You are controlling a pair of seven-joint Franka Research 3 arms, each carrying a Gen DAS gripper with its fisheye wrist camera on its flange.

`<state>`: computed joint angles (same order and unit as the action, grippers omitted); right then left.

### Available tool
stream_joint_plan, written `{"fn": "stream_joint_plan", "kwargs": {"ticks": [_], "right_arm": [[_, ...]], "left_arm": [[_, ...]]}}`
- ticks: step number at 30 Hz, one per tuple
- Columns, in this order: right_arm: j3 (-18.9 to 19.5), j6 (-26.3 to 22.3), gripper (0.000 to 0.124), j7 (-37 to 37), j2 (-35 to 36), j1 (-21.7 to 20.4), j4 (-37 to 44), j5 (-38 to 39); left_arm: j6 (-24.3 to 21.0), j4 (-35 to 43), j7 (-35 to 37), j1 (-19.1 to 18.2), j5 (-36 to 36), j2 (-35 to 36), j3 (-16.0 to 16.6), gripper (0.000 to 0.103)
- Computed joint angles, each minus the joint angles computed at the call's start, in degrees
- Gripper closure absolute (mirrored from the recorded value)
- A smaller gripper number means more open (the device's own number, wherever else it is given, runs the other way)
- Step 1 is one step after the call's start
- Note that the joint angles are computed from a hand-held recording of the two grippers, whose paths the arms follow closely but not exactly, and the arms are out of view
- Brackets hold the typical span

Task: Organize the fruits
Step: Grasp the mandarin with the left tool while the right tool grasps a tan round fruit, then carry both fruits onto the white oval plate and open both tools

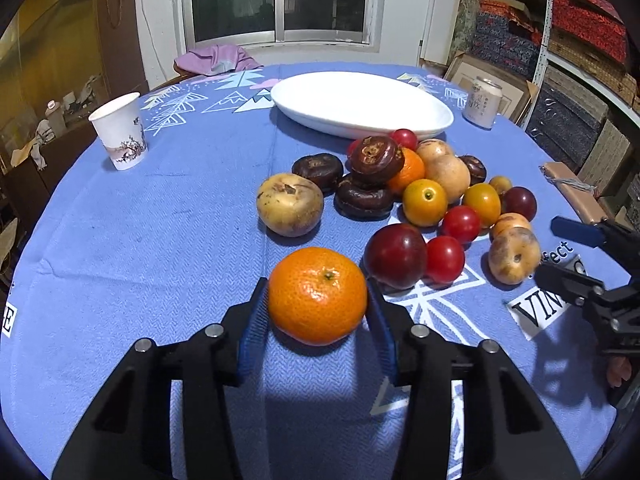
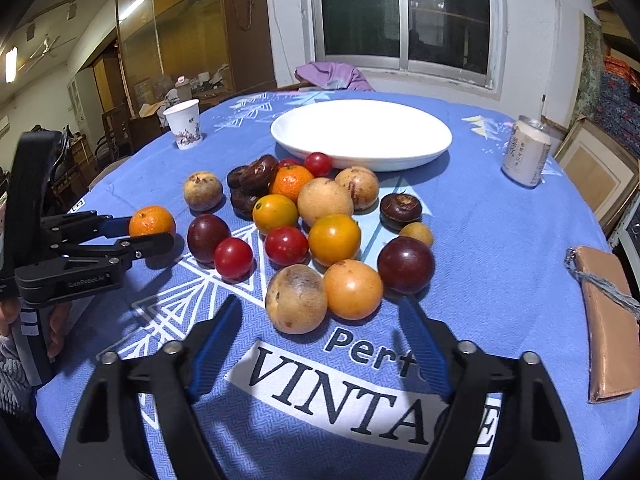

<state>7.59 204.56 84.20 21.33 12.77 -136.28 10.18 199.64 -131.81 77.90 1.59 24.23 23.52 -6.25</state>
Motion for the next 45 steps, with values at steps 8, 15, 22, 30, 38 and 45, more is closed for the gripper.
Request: {"fn": "stream_joint_plan", "kwargs": {"ticks": [8, 15, 22, 30, 38, 45], "right_arm": [[0.79, -2.18, 0.075, -0.30, 1.10, 0.15, 1.83, -1.73], [-2.86, -3.16, 0.094, -5.31, 2.48, 6.04, 4.44, 4.03], [-5.95, -6.35, 0.093, -9.22, 4.84, 10.36, 8.97, 9.55], [3.34, -2.29, 0.093, -3.41, 3.48, -0.88, 5.86, 3.51], [9.92, -8.22, 0.093, 8.92, 1.08, -13.53, 9.79, -8.32], [0.61, -20.48, 0.093, 8.74, 10.79, -5.91, 30.84, -0.74]], "left_arm": [[-0.48, -0.02, 0.58, -1.10, -1.02, -0.10, 0.94, 0.057], [-2.42, 0.91, 0.00, -0.23, -0.84, 0.43, 0.06, 0.056], [-3.23, 1.54, -0.62, 0.49, -0.58, 0.80, -0.50, 0.056], [-1.01, 0.77, -2.44, 3.43, 1.45, 0.20, -2.54, 0.057], [-10.14, 10.52, -4.84, 6.84, 5.88, 0.73, -8.15, 0.057], [-23.25, 31.94, 1.36, 5.57, -1.30, 12.44, -13.56, 0.056]]}}
